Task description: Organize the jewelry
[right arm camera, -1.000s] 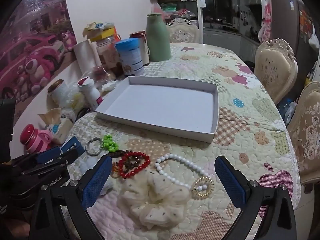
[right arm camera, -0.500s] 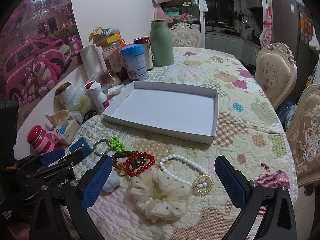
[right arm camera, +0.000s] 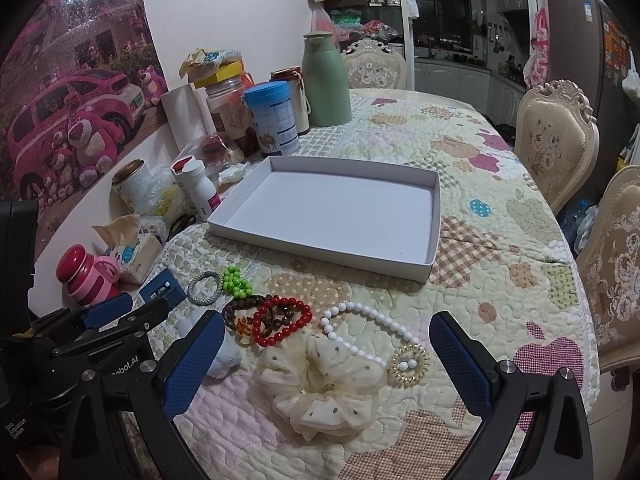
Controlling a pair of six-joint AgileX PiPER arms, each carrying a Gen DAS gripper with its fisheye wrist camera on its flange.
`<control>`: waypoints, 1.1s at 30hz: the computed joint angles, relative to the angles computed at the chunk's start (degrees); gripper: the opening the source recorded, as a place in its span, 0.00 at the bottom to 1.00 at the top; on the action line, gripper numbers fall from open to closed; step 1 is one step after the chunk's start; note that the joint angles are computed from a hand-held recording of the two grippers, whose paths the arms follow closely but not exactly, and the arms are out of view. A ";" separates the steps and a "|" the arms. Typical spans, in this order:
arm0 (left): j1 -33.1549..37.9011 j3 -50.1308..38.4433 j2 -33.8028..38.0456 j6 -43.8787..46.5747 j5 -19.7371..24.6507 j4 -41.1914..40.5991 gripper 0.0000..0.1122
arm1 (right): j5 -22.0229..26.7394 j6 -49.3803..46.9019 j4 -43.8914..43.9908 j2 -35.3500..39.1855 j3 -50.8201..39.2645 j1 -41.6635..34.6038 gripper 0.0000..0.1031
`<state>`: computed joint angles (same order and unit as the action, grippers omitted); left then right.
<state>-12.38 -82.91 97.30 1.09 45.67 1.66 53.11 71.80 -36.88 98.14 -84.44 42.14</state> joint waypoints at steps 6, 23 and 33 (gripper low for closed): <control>-0.34 0.56 -0.25 -0.61 -0.52 1.01 0.38 | -0.35 -0.39 0.85 0.18 0.19 -0.47 1.00; -0.38 -0.97 1.00 -0.53 2.53 2.30 0.38 | 0.57 -0.41 2.49 1.95 -1.07 -0.14 1.00; -1.29 0.82 0.04 -1.40 1.59 4.24 0.38 | 1.44 -0.59 2.94 2.93 -2.15 0.30 1.00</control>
<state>-13.66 -82.09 97.35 -0.31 47.26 5.90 54.56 71.20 -33.94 101.07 -86.59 42.44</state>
